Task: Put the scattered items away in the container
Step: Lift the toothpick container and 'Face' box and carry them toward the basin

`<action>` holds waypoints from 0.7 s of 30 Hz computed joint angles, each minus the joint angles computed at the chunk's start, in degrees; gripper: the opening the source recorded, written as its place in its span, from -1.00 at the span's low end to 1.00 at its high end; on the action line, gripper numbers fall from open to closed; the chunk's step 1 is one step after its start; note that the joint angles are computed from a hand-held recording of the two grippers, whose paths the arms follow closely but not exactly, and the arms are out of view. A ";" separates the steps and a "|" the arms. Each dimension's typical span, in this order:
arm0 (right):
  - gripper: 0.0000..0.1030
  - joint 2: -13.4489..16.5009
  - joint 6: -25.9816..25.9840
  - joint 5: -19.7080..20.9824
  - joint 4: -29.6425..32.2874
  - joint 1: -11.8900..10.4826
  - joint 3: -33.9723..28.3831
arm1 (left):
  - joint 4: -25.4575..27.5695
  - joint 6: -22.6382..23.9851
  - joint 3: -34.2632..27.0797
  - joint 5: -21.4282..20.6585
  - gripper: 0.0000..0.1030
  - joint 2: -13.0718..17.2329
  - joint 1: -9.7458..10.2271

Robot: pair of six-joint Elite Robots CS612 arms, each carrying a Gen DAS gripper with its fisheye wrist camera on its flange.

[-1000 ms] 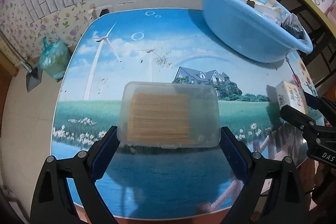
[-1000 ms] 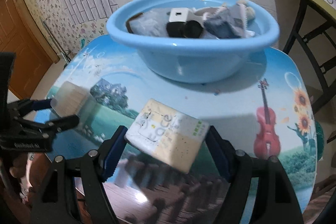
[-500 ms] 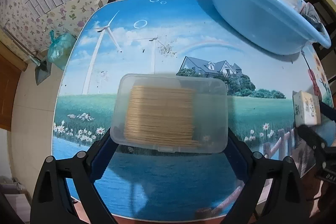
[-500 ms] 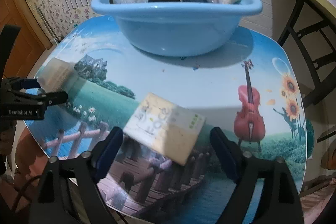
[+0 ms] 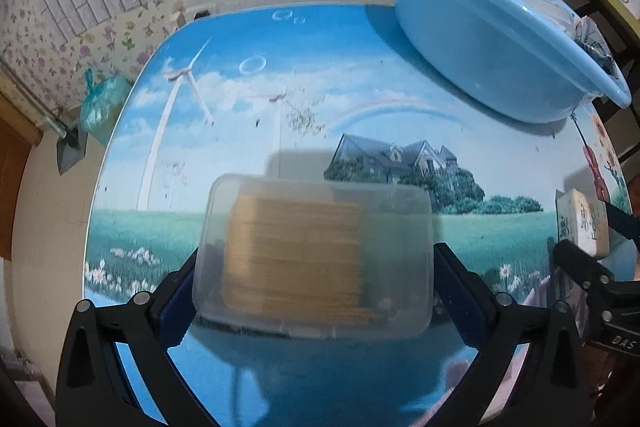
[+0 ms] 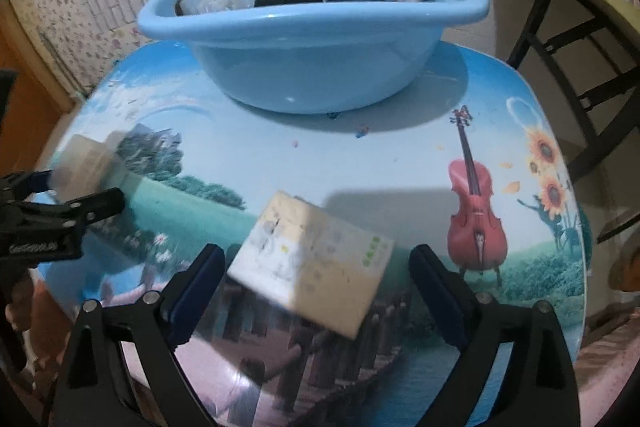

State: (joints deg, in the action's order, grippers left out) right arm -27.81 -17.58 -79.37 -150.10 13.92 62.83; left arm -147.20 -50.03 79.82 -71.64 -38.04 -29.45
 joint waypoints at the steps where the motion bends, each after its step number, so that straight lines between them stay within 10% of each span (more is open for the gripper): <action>1: 0.89 0.16 0.37 -1.28 -0.51 0.30 -0.03 | -1.57 0.35 0.40 1.12 1.00 0.13 -0.19; 21: 0.89 -0.38 3.01 -1.78 -6.10 0.15 2.81 | -7.84 4.55 2.73 2.59 1.00 0.02 -0.45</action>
